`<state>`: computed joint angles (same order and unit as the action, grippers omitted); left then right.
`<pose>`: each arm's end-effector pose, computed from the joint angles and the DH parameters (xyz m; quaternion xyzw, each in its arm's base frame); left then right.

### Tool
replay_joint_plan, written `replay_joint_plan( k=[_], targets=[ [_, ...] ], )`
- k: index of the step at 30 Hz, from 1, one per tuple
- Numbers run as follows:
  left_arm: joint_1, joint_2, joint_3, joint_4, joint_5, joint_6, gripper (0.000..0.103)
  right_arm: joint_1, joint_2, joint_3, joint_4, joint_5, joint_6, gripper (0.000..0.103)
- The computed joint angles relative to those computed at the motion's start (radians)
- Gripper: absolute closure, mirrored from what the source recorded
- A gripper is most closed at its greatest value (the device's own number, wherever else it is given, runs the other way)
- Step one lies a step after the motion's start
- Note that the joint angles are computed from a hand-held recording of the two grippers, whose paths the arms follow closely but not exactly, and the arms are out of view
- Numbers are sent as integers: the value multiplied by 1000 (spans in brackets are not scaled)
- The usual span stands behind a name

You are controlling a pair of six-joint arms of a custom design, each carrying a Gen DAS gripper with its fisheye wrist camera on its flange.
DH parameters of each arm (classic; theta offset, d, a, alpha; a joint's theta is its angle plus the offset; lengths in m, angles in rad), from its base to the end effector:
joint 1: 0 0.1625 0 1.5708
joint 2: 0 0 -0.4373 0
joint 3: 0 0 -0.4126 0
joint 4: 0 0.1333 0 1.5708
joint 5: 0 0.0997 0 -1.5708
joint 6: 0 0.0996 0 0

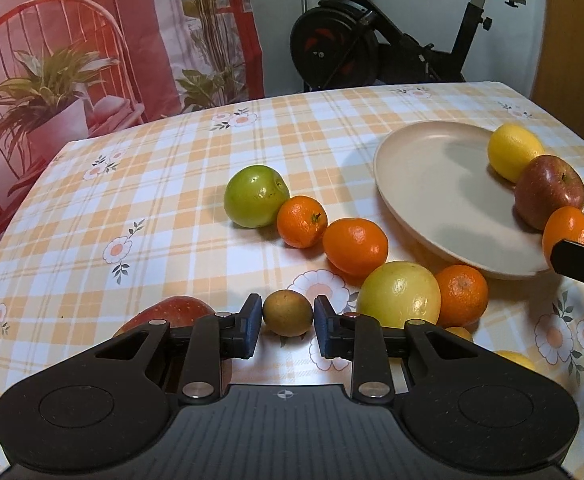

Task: Organize fruits
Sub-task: 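Place the kiwi on the plate with the left tool while the right tool releases the tangerine there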

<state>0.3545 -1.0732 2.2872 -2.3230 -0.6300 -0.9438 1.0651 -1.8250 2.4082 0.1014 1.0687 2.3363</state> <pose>-0.3159 -0.3449 0.0632 0.2206 0.8456 -0.2930 0.3879 0.0428 -0.2969 0.2261 0.2359 -0.8494 0.4660 0.0752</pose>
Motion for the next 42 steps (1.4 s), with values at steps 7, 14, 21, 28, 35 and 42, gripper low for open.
replay_joint_plan(
  k=[7, 14, 21, 28, 35, 42],
  targets=[
    [-14, -24, 31, -55, 28, -47, 73, 1, -3, 2, -3, 4, 2, 67],
    [-52, -14, 43, -190, 64, 32, 73, 20, -14, 10, -41, 51, 13, 67],
    [-66, 60, 19, -396, 7, 224, 73, 36, -25, 13, -71, 92, 27, 67],
    [-35, 140, -15, -533, -63, 352, 73, 63, -12, 4, -80, 142, 38, 67],
    [6, 188, -56, -552, -122, 373, 73, 85, 1, -3, -88, 172, 43, 67],
    [35, 202, -75, -560, -183, 380, 73, 86, 9, -11, -82, 175, 46, 66]
  ],
)
